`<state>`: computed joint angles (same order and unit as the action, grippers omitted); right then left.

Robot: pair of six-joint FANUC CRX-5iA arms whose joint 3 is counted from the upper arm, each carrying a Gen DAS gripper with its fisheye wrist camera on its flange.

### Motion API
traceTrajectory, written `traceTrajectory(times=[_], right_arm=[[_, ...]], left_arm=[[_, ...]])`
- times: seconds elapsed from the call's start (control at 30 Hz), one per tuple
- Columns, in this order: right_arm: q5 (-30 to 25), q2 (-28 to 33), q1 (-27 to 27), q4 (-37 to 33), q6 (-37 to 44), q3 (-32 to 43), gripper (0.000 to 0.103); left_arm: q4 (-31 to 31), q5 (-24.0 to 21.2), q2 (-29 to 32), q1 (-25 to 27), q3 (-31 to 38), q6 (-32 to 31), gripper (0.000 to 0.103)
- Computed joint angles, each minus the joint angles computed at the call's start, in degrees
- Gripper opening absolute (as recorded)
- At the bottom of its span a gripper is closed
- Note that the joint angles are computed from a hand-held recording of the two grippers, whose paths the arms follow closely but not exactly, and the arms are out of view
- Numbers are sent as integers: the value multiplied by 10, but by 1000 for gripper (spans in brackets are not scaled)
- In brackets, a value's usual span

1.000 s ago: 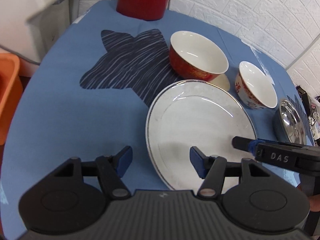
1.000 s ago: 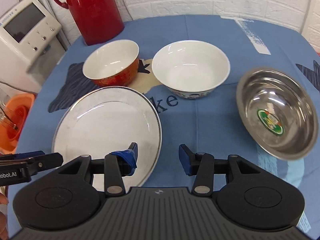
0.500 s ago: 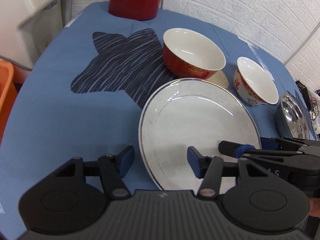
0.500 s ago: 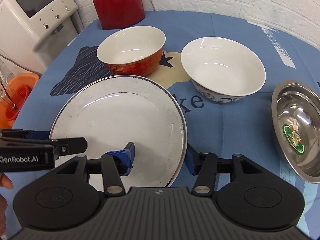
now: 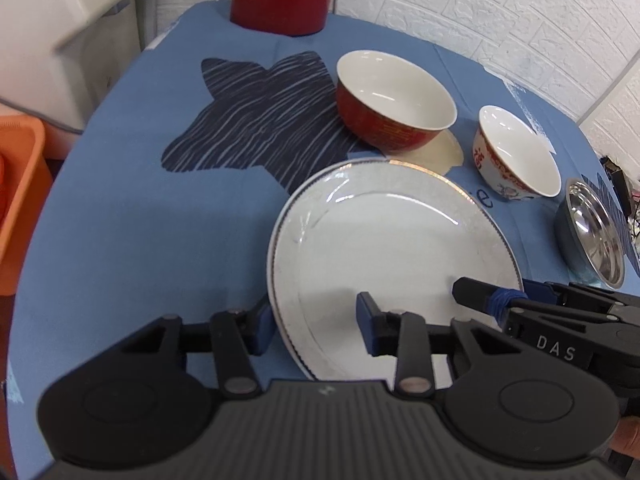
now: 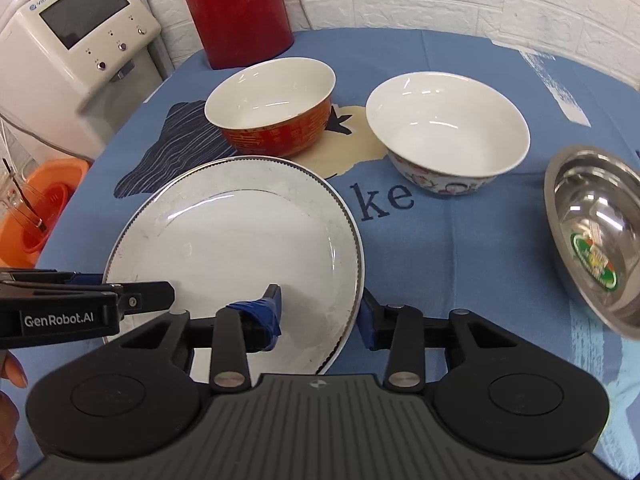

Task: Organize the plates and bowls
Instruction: 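Carry the blue-rimmed plate with both grippers and lower it onto the plate stack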

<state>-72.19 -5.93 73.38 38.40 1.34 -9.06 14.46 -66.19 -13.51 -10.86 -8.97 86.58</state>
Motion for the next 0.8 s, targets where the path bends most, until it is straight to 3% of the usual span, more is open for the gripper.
traceTrajectory(times=[0.23, 0.4, 0.57, 0.8], right_arm=[[-30, -5, 39, 25, -19, 1, 25], [-39, -24, 84, 55, -75, -35, 26], [-32, -40, 104, 44, -107, -57, 29], [-10, -37, 87, 28, -116, -55, 30]], left_arm=[[-42, -6, -47, -28, 0, 15, 35], [-66, -8, -86, -48, -25, 22, 35], [-37, -14, -103, -31, -62, 11, 35], [-2, 3, -93, -4, -83, 7, 35]])
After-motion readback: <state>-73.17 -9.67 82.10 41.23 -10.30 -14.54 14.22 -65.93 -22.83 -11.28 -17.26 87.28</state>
